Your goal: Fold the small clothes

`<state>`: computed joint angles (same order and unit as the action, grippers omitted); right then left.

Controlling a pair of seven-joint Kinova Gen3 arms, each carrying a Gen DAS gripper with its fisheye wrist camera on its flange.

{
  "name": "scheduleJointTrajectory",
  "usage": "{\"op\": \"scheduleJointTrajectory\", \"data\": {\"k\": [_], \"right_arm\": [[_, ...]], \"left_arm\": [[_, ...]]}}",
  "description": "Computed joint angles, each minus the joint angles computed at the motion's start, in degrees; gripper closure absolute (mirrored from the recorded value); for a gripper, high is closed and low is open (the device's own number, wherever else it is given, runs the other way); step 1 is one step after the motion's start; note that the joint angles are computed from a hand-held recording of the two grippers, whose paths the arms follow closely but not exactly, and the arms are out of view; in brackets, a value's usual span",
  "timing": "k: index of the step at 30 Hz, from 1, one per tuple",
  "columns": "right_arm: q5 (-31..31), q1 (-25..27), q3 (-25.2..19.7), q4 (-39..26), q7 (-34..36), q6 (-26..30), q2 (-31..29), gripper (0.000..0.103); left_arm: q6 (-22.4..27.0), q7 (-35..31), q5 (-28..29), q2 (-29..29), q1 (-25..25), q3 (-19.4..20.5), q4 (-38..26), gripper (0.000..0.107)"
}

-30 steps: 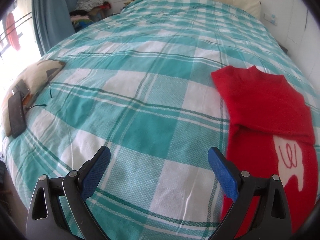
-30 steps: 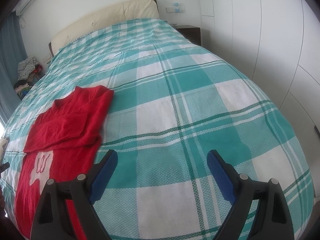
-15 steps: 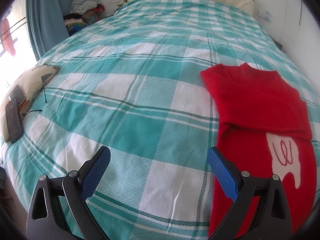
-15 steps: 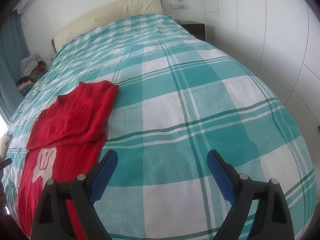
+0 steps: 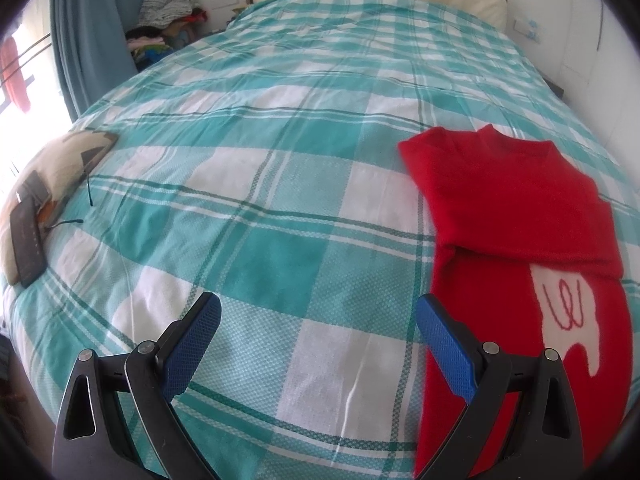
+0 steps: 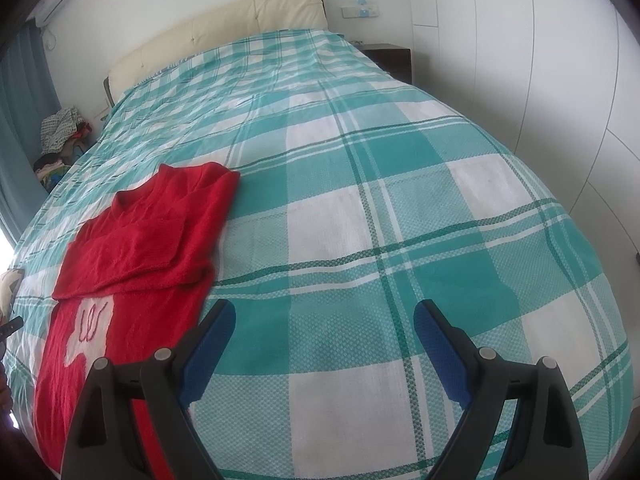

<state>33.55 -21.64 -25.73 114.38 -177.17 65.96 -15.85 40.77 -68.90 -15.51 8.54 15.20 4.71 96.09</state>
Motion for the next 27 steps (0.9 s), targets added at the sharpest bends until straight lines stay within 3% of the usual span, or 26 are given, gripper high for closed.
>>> {"op": "scheduleJointTrajectory", "data": {"k": [7, 19, 27], "right_arm": [[-0.08, -0.11, 0.05, -0.04, -0.07, 0.05, 0.0, 0.013], [1.4, -1.18, -0.81, -0.72, -0.37, 1.77, 1.35, 0.013], [4.98, -4.62, -1.77, -2.13, -1.33, 6.54, 3.96, 0.013]], "left_arm": [[0.11, 0.47, -0.75, 0.07, 0.25, -0.06, 0.05, 0.009], [-0.95, 9.07, -14.23, -0.57, 5.18, -0.03, 2.26, 0.009], [-0.85, 12.53, -18.73, -0.81, 6.22, 0.24, 3.2, 0.009]]}}
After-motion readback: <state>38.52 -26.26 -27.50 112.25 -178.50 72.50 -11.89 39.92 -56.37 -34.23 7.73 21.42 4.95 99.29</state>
